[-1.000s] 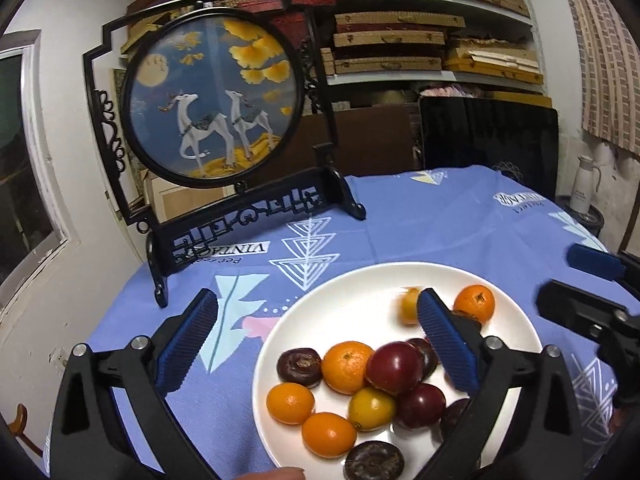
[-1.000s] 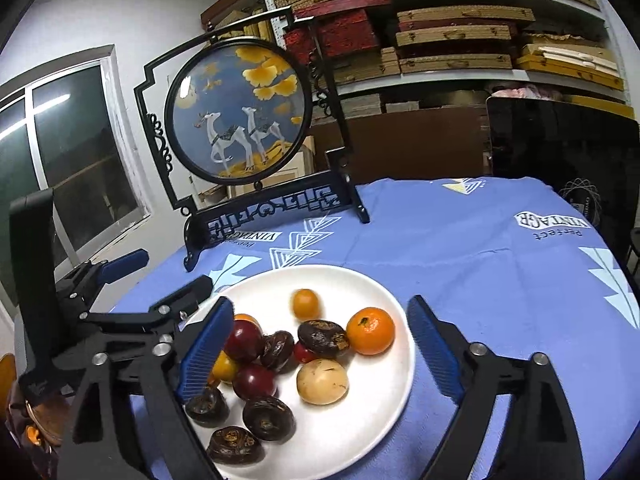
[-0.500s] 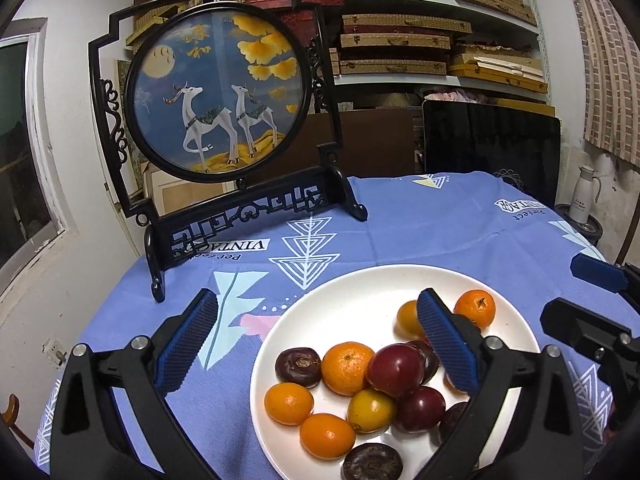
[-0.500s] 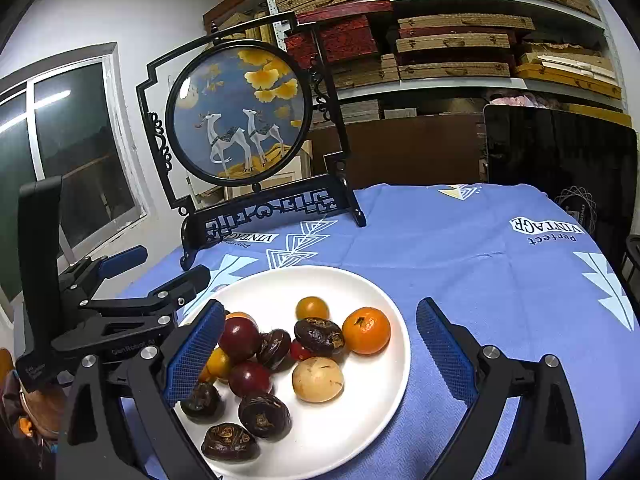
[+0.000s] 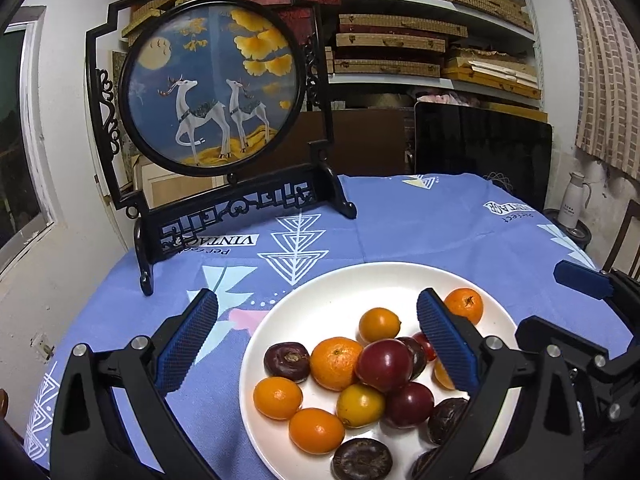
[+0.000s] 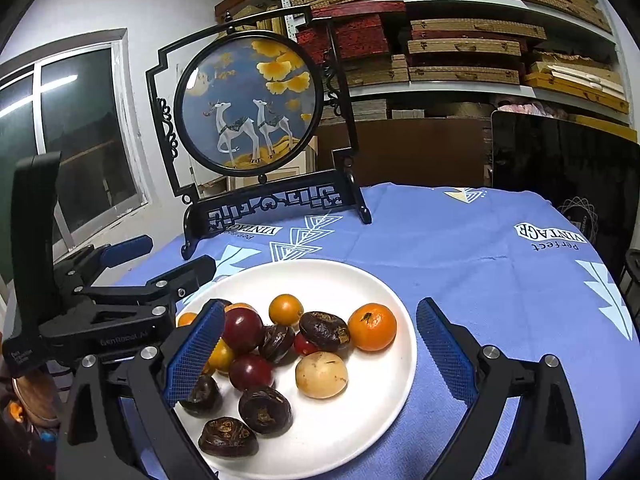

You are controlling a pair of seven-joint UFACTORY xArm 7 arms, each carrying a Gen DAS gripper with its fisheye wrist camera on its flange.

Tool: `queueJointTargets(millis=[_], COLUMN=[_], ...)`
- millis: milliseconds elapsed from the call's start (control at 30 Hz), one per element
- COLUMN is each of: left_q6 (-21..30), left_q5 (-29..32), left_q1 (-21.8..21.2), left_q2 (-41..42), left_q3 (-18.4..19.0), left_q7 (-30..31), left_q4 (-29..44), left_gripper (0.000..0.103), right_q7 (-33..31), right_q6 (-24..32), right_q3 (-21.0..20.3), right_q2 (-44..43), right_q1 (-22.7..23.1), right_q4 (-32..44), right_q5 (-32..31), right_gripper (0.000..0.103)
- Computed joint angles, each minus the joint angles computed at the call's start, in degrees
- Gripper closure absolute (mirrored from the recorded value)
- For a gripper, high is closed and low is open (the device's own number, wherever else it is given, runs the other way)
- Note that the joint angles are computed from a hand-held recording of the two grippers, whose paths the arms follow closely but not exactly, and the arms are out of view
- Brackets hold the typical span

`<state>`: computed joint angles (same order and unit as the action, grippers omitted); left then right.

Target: Organize fruits

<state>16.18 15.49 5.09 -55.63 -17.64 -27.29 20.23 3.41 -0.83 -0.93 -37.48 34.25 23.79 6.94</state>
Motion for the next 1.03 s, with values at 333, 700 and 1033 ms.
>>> queueJointTargets(millis=[333, 700, 1033], left_q6=[0.6, 0.9, 2.2], left_q5=[0.1, 0.2, 1.0], left_q1=[-0.2, -0.3, 1.9], left_q2=[0.1, 0.4, 1.0], left_q3=[0.1, 0.3, -0.5], left_q7=[0.0, 0.1, -3.1], left_q4=[0.2, 0.3, 1.1], left_gripper=[0.006, 0.006, 0.006], right_q7=[0.6, 1.0, 1.5], right_q6=[-0.2, 0.0, 0.4], right_q3=[0.9, 1.7, 2.3], right_q2=[0.4, 0.8, 1.0], right_q1=[-0.9, -1.6, -2.3], right_q4=[0.0, 0.1, 0.2], right_q5=[-0.3, -1.0, -1.3], right_gripper=[0.006, 0.006, 0.006])
